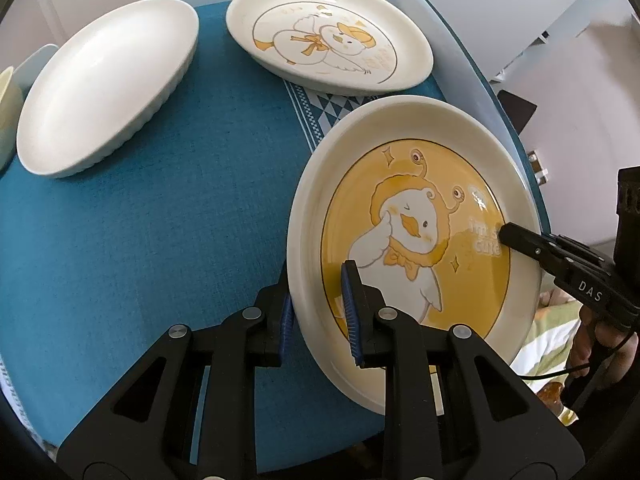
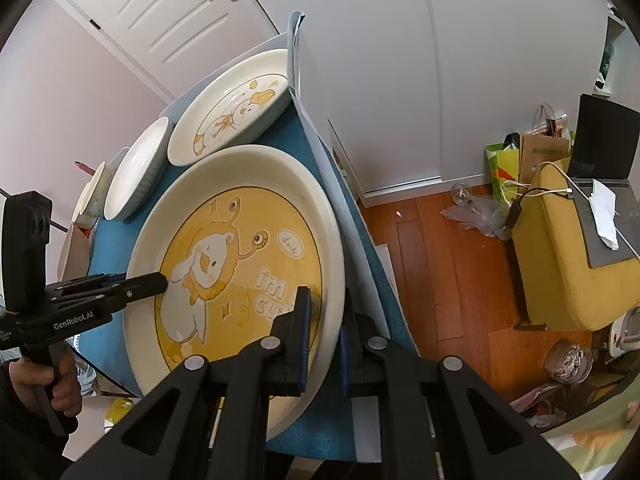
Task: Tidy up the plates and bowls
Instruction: 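Lift the yellow duck plate with the left tool and carry it over the table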
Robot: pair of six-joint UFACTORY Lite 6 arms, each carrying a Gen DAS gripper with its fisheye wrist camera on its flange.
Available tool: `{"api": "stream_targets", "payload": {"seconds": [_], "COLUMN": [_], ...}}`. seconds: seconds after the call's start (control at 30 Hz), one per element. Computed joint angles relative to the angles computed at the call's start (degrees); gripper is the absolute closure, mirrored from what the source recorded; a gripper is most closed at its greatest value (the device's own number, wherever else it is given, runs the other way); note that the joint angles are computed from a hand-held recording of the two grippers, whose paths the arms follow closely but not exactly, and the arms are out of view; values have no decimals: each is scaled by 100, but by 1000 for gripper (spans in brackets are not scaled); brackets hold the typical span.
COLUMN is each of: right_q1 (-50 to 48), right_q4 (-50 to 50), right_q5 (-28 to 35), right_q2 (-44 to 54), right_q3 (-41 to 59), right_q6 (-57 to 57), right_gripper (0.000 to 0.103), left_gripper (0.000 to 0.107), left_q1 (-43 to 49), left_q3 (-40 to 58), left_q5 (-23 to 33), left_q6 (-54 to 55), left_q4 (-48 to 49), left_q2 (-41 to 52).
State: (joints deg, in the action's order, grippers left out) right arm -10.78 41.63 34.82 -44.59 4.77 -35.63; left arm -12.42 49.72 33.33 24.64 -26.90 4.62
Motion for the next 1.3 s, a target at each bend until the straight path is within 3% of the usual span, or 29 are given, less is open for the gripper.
{"api": "stream_targets", "payload": {"seconds": [0.47,0.73,1.0,1.17,1.3], "right_q1": [513,1734,4090,5466,6140], "right_q4": [-52,-457,-1817,-2782,-2838], "right_q5": [-288,-681,-1539,-2178,-2607], "right_q2": [108,311,1336,2744,3939], "right_q3": [148,656,1778,2802,3584], "right_q6": [216,1185,3675,5245,5587], "right_gripper": [92,91,91,91,91], "left_gripper": [87,87,87,87,87], "left_q1": [201,991,2975,4446,5539], "left_q3": [-237,-504,-353,16,434], "left_q5": [-56,245,1222,1689,1863], "left_q6": [188,481,1446,2429,3193], "left_q4": [-110,-185,-245,-284,-296], "left_q2": [-506,-1204,-1918,-1707,-1123]}}
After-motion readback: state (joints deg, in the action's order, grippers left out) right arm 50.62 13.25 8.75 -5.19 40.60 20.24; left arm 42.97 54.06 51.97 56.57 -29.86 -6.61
